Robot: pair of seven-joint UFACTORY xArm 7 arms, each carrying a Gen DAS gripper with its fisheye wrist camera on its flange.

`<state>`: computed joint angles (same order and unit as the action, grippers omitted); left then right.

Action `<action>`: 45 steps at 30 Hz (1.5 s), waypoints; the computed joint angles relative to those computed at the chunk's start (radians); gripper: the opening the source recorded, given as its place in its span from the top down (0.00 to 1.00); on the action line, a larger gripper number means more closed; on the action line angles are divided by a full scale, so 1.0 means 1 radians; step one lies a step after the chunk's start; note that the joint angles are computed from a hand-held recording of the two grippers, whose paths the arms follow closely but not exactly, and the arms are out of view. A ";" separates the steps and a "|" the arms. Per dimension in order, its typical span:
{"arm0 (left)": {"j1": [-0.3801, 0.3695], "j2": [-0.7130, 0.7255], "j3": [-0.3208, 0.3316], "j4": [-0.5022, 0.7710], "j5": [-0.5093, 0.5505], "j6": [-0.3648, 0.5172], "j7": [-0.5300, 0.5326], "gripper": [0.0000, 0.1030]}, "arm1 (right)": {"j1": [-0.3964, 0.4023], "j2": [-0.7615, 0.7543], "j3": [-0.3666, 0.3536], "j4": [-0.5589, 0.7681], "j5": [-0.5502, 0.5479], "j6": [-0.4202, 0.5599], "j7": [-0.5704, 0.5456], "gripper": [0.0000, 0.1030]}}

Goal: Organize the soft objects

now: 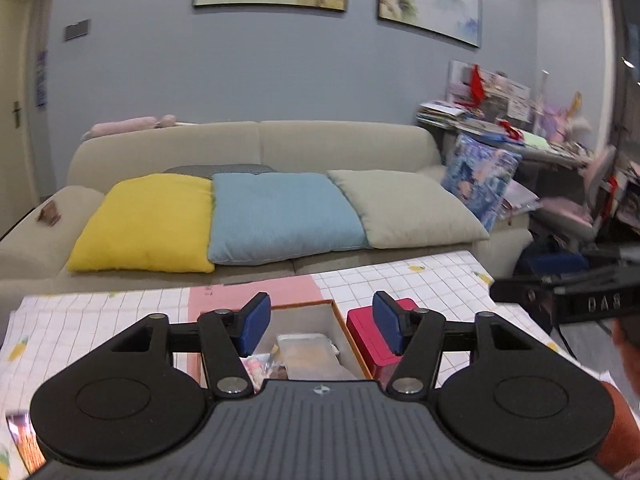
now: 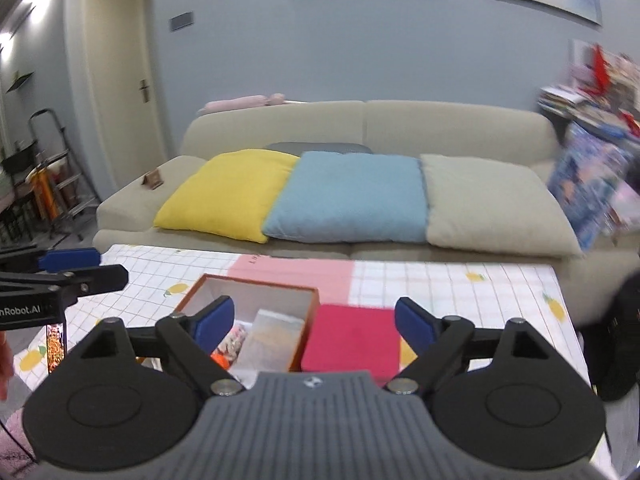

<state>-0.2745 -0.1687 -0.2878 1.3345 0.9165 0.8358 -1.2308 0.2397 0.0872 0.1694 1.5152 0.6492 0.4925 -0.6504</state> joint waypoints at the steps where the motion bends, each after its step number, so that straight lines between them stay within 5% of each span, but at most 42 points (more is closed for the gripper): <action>1: -0.001 0.006 -0.016 -0.003 0.027 0.022 -0.041 0.25 | 0.000 -0.032 -0.003 -0.048 -0.004 -0.015 0.010 0.16; 3: -0.016 0.031 -0.050 0.004 0.084 0.106 -0.143 0.14 | 0.004 -0.085 -0.012 -0.133 0.000 -0.041 0.023 0.16; 5: -0.048 0.055 -0.055 0.009 0.099 0.162 -0.189 0.14 | 0.017 -0.134 -0.022 -0.219 0.013 -0.077 0.024 0.16; 13: -0.168 0.127 -0.016 0.022 0.017 0.254 -0.175 0.13 | 0.049 -0.202 -0.044 -0.407 -0.201 -0.175 0.173 0.13; 22: -0.223 0.176 0.019 0.043 -0.139 0.322 -0.180 0.13 | 0.033 -0.144 -0.044 -0.368 -0.412 -0.045 0.363 0.12; 45: -0.253 0.194 0.045 0.058 -0.193 0.330 -0.131 0.13 | 0.029 -0.146 -0.047 -0.378 -0.439 -0.048 0.414 0.09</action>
<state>-0.5271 0.0251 -0.2431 1.3930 0.7233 1.1661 -1.3621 0.2689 -0.0592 0.1223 1.1368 0.2104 0.4445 -0.2365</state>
